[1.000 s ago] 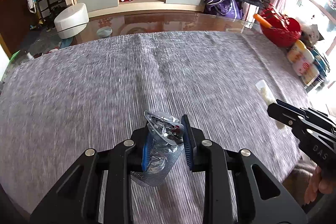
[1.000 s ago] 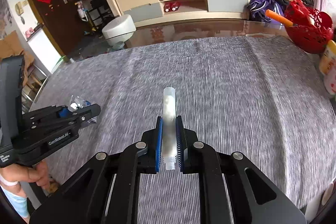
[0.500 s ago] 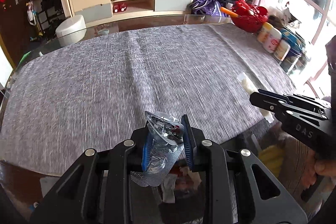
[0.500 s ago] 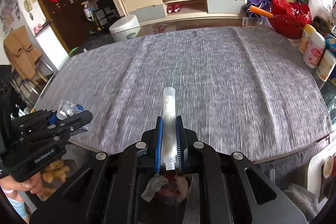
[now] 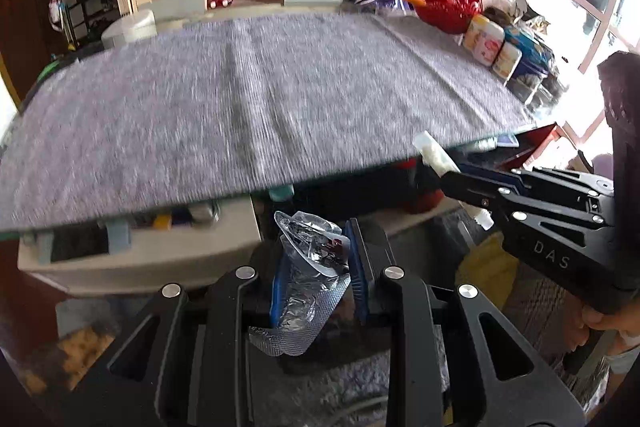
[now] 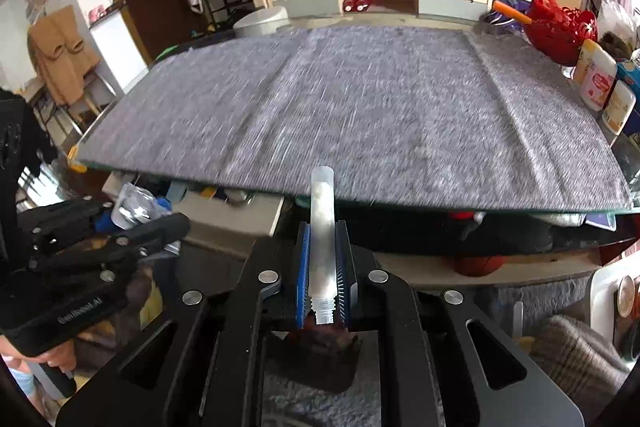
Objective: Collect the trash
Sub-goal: 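Lower the white tube and foil wrapper over the bin and open both tools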
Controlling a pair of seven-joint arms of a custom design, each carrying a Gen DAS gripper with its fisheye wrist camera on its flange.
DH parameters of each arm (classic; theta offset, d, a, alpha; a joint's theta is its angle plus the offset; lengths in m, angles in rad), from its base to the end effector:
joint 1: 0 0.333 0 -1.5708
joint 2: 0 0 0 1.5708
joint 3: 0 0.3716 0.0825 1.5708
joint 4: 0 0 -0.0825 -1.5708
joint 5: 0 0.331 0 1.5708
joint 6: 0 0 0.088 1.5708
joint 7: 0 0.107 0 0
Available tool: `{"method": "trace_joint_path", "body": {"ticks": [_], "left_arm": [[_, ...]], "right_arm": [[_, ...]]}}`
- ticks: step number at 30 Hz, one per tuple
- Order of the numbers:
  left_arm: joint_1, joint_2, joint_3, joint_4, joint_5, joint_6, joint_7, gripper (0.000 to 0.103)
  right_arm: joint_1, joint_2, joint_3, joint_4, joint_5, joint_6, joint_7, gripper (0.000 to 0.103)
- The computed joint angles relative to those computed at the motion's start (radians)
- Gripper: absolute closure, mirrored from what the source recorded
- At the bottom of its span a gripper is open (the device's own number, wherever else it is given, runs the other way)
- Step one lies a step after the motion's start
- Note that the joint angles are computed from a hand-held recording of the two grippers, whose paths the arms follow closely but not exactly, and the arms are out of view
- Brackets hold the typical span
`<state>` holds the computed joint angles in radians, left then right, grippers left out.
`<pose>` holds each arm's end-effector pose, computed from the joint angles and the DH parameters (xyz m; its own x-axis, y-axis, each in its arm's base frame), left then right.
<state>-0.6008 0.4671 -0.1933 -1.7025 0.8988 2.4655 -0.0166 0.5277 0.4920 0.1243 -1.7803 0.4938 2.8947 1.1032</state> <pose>0.4883 -0.4664 0.4368 0.1565 -0.9808 0.1168 -0.7823 -0.1952 -0.5916 0.5693 0.3795 0.4303 0.6346 -0.7565 -0.1581 -0.6676 -0.4335 -0.6053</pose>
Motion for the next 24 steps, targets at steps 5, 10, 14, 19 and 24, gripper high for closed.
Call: {"method": "trace_joint_path", "body": {"ticks": [5, 10, 14, 19, 24], "left_arm": [[-0.005, 0.01, -0.001, -0.06, 0.01, 0.061, -0.069, 0.078], [0.002, 0.035, 0.004, -0.101, 0.014, 0.123, -0.119, 0.078], [0.012, 0.057, 0.005, -0.12, -0.005, 0.153, -0.12, 0.078], [0.029, 0.081, 0.006, -0.139, -0.041, 0.179, -0.103, 0.078], [0.054, 0.11, -0.004, -0.148, -0.096, 0.208, -0.06, 0.078]], "right_arm": [[0.004, 0.002, 0.004, -0.036, 0.009, -0.009, -0.001, 0.089], [0.013, 0.034, 0.001, -0.036, 0.008, -0.035, 0.019, 0.089], [0.025, 0.069, -0.011, -0.02, -0.005, -0.051, 0.04, 0.089], [0.039, 0.114, -0.03, 0.012, -0.03, -0.072, 0.074, 0.089], [0.04, 0.147, -0.044, 0.044, -0.052, -0.103, 0.106, 0.089]]}}
